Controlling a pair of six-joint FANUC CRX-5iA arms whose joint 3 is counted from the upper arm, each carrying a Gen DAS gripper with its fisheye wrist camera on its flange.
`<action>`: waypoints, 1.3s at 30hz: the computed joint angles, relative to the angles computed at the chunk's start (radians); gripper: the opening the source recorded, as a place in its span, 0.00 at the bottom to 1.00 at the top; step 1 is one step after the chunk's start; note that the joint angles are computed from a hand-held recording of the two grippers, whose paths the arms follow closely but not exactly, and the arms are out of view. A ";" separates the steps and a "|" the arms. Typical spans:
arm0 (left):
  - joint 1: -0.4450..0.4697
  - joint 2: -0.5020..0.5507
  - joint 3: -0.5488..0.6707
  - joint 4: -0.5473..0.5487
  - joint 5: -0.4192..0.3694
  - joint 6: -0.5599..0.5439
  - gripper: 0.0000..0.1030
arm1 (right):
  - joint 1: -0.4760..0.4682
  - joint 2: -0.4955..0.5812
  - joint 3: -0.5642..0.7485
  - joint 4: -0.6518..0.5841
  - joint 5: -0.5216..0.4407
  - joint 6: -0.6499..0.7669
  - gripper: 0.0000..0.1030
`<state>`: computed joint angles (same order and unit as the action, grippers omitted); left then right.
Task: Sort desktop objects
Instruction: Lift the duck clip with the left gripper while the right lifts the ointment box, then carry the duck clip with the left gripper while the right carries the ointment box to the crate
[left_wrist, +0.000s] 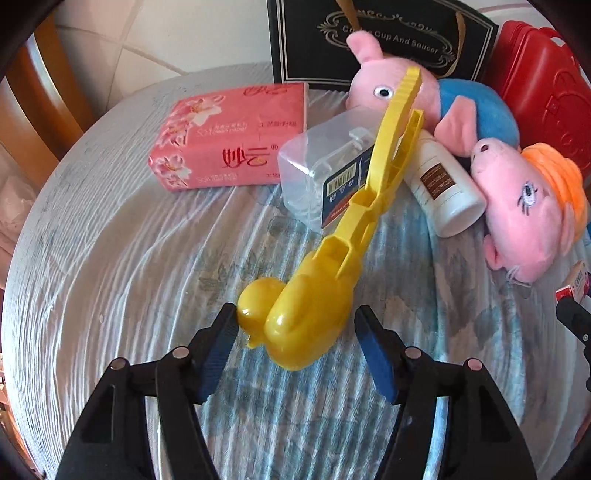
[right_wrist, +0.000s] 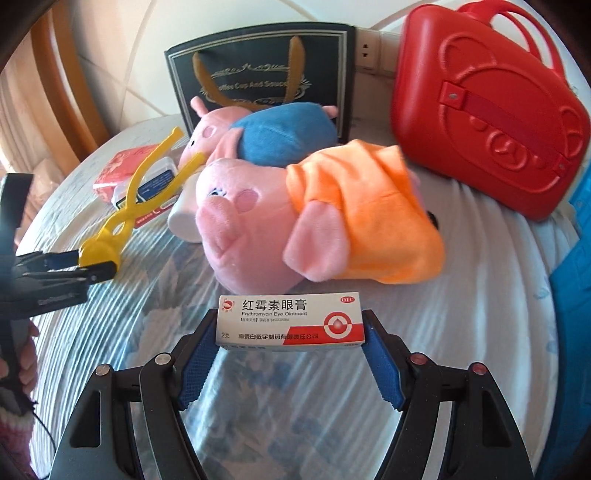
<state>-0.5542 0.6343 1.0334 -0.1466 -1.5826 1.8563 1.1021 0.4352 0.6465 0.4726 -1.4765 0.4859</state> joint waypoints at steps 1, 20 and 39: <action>0.000 -0.024 -0.043 -0.002 0.041 0.021 0.57 | -0.003 0.011 0.010 -0.004 0.003 0.010 0.72; -0.107 -0.189 -0.013 -0.106 0.155 0.048 0.56 | 0.070 0.022 0.133 0.171 -0.074 0.001 0.72; -0.167 -0.156 0.130 0.034 -0.031 0.047 0.66 | 0.276 0.018 0.306 0.425 -0.374 -0.044 0.72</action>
<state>-0.7212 0.4783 1.1637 -0.1124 -1.6139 1.9036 1.3783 0.4537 0.9521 0.8977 -1.8502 0.4416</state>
